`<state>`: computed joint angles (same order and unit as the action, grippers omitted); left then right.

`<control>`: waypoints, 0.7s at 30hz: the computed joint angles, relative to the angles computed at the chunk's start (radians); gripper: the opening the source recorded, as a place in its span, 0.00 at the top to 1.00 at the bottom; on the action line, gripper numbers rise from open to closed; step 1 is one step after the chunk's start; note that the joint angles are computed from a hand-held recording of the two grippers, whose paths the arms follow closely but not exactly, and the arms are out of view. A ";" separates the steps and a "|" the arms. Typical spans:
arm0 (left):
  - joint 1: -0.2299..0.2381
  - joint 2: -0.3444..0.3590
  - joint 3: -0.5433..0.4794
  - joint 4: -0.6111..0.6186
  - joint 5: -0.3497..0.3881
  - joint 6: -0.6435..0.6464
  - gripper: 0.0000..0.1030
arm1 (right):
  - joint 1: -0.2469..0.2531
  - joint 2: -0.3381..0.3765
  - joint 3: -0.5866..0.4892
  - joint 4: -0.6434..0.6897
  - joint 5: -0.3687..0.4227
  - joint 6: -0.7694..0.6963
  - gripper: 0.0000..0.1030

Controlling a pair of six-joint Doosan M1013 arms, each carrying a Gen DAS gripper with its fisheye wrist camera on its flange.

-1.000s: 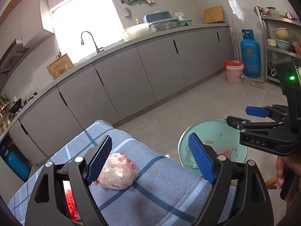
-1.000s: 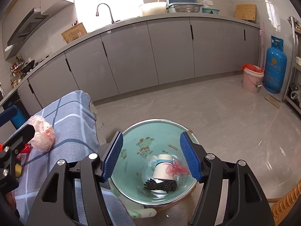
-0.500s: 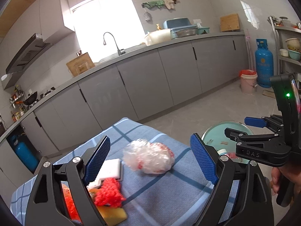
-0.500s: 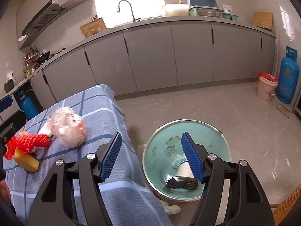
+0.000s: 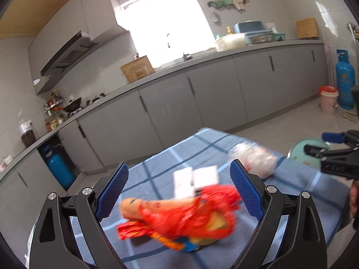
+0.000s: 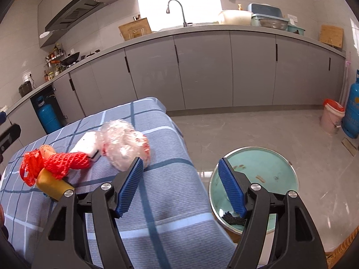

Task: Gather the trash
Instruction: 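Move both open tools back over the table, then close the left tool on the red wrapper while the right tool grasps the clear food bag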

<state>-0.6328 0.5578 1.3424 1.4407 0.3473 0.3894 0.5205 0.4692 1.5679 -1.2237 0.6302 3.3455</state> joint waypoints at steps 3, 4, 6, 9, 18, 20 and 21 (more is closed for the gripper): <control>0.021 0.000 0.009 -0.060 0.050 0.037 0.12 | 0.006 0.009 -0.018 0.008 -0.009 -0.029 0.31; 0.030 0.001 0.011 -0.090 0.069 0.057 0.12 | 0.007 0.012 -0.026 0.013 -0.011 -0.044 0.30; 0.042 0.002 0.017 -0.114 0.095 0.067 0.12 | 0.009 0.020 -0.043 0.020 -0.017 -0.074 0.30; 0.063 0.003 0.021 -0.167 0.138 0.086 0.12 | 0.010 0.034 -0.074 0.025 -0.023 -0.114 0.28; 0.109 0.009 0.002 -0.307 0.195 0.114 0.12 | 0.011 0.083 -0.160 0.074 -0.032 -0.231 0.26; 0.115 0.010 0.003 -0.331 0.191 0.127 0.12 | 0.010 0.091 -0.171 0.083 -0.030 -0.247 0.26; 0.118 0.011 0.003 -0.347 0.191 0.140 0.12 | 0.008 0.094 -0.175 0.088 -0.032 -0.254 0.26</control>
